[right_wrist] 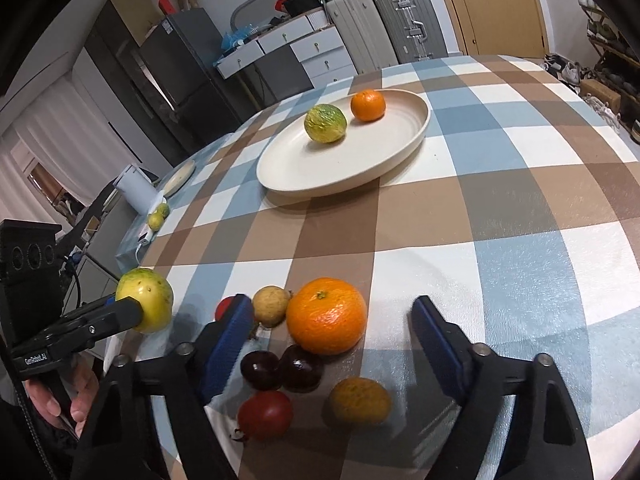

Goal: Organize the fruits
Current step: 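Carry both fruits to the plate and set them beside the first pair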

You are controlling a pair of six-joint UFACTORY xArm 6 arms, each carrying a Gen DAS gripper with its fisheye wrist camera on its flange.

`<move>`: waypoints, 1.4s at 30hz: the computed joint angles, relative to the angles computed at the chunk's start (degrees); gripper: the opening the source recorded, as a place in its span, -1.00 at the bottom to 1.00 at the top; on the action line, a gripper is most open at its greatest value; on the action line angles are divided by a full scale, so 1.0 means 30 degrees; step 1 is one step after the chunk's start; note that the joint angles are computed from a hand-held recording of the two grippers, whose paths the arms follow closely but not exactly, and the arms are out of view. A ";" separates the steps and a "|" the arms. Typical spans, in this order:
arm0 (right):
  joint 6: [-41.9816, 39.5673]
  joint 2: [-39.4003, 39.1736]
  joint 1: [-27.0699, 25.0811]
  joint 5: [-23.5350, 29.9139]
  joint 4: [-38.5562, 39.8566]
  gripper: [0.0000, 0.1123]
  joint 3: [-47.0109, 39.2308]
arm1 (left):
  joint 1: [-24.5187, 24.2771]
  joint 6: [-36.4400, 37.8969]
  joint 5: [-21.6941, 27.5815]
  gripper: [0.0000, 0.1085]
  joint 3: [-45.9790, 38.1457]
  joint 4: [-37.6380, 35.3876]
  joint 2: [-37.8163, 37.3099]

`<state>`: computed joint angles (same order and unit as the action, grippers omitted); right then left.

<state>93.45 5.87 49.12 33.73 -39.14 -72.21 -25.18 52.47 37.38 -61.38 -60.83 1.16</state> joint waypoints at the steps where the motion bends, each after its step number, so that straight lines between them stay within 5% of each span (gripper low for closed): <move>1: -0.0082 0.0045 -0.0051 -0.0121 0.0082 0.34 0.0004 | -0.0015 -0.0047 -0.0014 -0.11 -0.0109 0.0025 0.0107; 7: -0.0894 0.0248 -0.0187 -0.0748 0.0584 -0.22 -0.0017 | -0.0143 -0.0560 -0.0263 -0.11 -0.0773 0.0672 0.0648; 13: -0.1157 0.0268 -0.0156 -0.0028 0.0386 -0.25 -0.0286 | -0.0296 -0.1319 -0.0576 -0.11 -0.2182 0.1409 0.1714; 20: 0.0757 -0.1022 -0.0809 -0.1239 -0.1867 -0.25 0.0753 | -0.0665 -0.2679 -0.1165 -0.10 -0.5328 0.3097 0.4014; 26: -0.0515 -0.1108 -0.1856 -0.1846 -0.2208 -0.25 -0.0103 | -0.0687 -0.4550 -0.0999 -0.10 -0.9609 0.4730 0.7174; 34: -0.6664 0.1561 -0.4266 -0.3909 0.2595 -0.25 -0.3765 | -0.0482 -0.8039 0.0973 -0.10 -1.8180 0.7795 1.3191; 42: -1.3528 0.6354 -0.5672 -0.2151 0.9339 -0.25 -1.0151 | -0.0259 -1.0692 0.4508 -0.10 -2.7573 0.9779 1.9287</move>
